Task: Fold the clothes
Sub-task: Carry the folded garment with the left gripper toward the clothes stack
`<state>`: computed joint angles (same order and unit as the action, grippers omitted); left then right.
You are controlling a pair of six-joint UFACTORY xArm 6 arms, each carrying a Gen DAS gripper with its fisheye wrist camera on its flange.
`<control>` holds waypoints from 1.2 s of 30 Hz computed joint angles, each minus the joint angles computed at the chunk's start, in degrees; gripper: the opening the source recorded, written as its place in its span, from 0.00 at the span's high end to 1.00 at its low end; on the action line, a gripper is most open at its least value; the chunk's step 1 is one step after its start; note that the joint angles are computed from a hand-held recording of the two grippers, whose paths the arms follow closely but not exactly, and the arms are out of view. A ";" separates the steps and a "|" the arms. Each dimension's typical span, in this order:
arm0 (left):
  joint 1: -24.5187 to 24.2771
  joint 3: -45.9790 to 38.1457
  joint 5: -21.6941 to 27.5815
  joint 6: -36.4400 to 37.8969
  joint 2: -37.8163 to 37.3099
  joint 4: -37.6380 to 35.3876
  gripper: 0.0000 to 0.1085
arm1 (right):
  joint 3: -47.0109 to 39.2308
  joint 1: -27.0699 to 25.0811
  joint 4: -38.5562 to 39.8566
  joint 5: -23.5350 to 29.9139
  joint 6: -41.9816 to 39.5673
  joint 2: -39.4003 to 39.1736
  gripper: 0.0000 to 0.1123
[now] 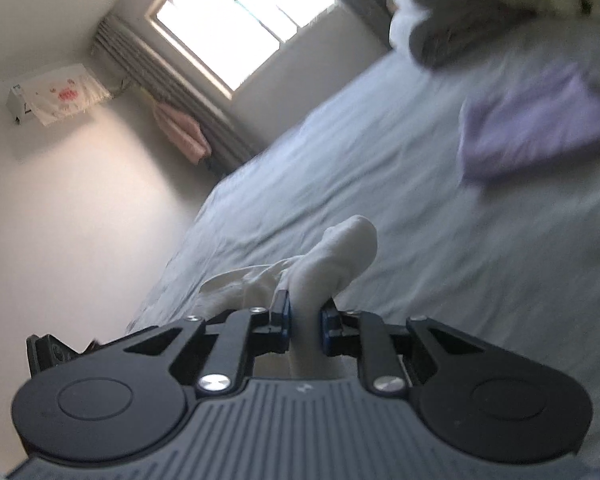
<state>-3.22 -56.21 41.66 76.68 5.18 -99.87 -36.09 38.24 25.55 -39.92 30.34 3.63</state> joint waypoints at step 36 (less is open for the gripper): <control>-39.11 -62.65 -0.25 -19.14 36.52 19.49 0.84 | 20.26 -20.17 26.69 -31.12 -17.98 -18.71 0.84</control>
<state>-42.33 -118.87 41.41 57.53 41.70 -80.39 -15.82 18.06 52.24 -71.04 12.36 -15.08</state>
